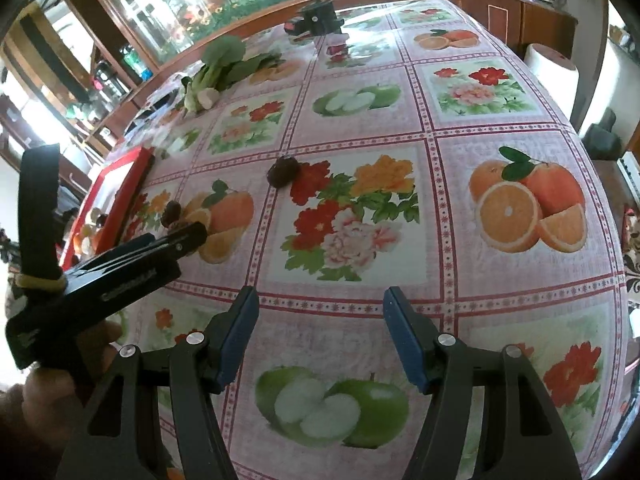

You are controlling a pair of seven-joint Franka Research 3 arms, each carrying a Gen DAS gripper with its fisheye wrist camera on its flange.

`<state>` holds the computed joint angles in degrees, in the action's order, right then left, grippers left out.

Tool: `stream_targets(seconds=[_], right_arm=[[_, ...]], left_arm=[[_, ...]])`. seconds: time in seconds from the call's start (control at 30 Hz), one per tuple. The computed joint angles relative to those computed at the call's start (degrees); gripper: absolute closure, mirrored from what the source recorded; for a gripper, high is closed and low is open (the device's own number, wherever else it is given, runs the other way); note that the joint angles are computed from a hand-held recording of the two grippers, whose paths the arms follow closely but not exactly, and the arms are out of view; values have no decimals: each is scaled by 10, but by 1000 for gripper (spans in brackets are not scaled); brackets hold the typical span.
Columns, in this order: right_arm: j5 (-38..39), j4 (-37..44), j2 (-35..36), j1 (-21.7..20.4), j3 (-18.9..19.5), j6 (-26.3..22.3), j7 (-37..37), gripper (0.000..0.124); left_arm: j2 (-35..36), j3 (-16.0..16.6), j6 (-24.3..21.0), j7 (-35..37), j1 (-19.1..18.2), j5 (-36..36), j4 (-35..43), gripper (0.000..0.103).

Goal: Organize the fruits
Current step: 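Grasp a dark red date with the left tool while the right grasps another date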

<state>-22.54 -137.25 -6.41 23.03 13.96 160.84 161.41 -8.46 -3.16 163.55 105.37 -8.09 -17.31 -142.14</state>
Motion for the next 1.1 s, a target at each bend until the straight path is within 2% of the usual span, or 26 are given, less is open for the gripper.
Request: stream_targets(seconds=[0.13,0.17,0.2,0.23,0.33,0.5,0.7,0.93,1.03,1.1], right_arm=[[-3,5,6,-2,-3,5,-8,59],[-5,8,9,-3,-4,5,-11,59],[-8,13,14,-2,-5,4,-13,59],[-10,20,20,-1,-7,3,-17,59],[-12,39,37,6,-14,3,-30,59],[-31,91,80,27,-31,3,-62,59],[-30,197,165,69,-59,-13,-150,59],[8,313,253,111,-82,-62,-265,59],[2,331,267,136,-105,-75,-282,57],[-12,336,270,151,-120,-81,-284,60]], left_arm=[[-5,1,24,5,2,15,-13,57],[-6,10,27,22,-5,-2,-14,69],[-7,22,23,48,-15,-29,-13,70],[-8,36,12,82,-27,-66,-9,71],[-13,40,-11,112,-21,-105,-5,71],[-29,42,-41,142,-8,-141,-12,71],[-62,55,-70,163,3,-158,-36,71],[-82,69,-78,184,4,-174,-53,71],[-85,74,-76,199,-1,-187,-57,70],[-84,77,-75,210,-3,-197,-57,70]])
